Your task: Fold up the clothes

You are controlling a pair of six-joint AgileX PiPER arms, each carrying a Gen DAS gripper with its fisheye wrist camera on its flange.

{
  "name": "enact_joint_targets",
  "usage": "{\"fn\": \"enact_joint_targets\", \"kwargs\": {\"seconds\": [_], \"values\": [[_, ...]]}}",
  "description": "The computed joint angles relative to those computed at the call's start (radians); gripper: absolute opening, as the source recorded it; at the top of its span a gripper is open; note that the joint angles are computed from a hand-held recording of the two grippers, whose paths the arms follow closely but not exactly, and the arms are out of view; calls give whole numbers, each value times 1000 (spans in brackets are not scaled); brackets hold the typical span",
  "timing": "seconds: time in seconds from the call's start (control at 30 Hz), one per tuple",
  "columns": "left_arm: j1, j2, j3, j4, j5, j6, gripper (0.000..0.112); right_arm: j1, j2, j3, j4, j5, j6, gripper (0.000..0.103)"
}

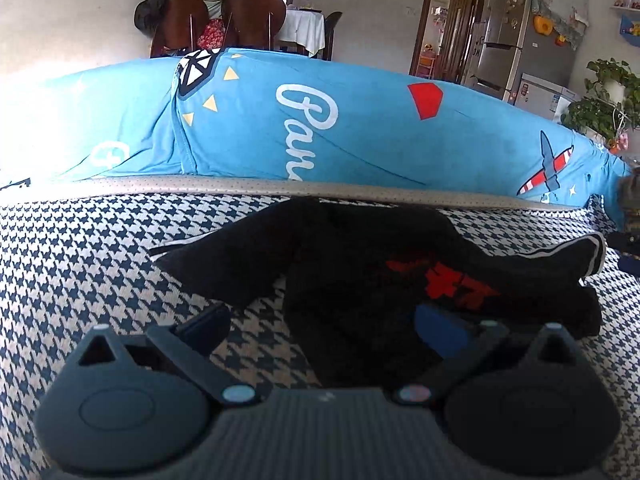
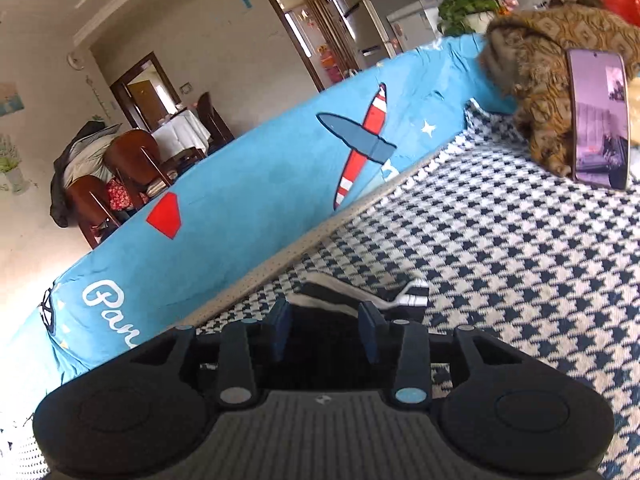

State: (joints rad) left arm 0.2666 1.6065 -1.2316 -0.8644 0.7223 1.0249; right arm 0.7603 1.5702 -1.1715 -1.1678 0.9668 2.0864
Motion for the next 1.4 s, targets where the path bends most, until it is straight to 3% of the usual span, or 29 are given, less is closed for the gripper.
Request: {"fn": "enact_joint_targets", "kwargs": {"seconds": [0.1,0.23,0.3,0.43,0.7,0.83,0.93,1.03,1.1,1.2,1.33,1.4], "values": [[-7,13,-11,-7,22,-9,103,-6,10,-10,-102,-35,-30,39],[-22,19,-6,0,26,-4,103,-55,43,-36,-157,-204,-73,40],[-29,20,-1,3,23,0,103,-86,85,-77,-109,-285,-159,46],[-25,24,-5,3,37,0,103,-124,194,-174,-2,-332,-364,57],[-28,56,-39,37,46,-55,103,-175,305,-252,108,-339,-530,72],[-28,65,-52,51,55,-76,103,-182,337,-284,178,-327,-625,74],[-27,62,-49,49,56,-75,103,-156,339,-289,84,-290,-587,74],[-29,60,-47,52,57,-75,103,-152,311,-264,-25,-324,-497,75],[-31,60,-45,57,58,-76,103,-159,331,-307,46,-315,-572,82],[-34,61,-43,63,59,-78,103,-185,378,-363,263,-321,-770,84],[-35,61,-44,63,65,-76,103,-187,431,-397,375,-283,-897,83],[-36,61,-45,67,64,-79,103,-181,431,-386,339,-278,-861,75]]}}
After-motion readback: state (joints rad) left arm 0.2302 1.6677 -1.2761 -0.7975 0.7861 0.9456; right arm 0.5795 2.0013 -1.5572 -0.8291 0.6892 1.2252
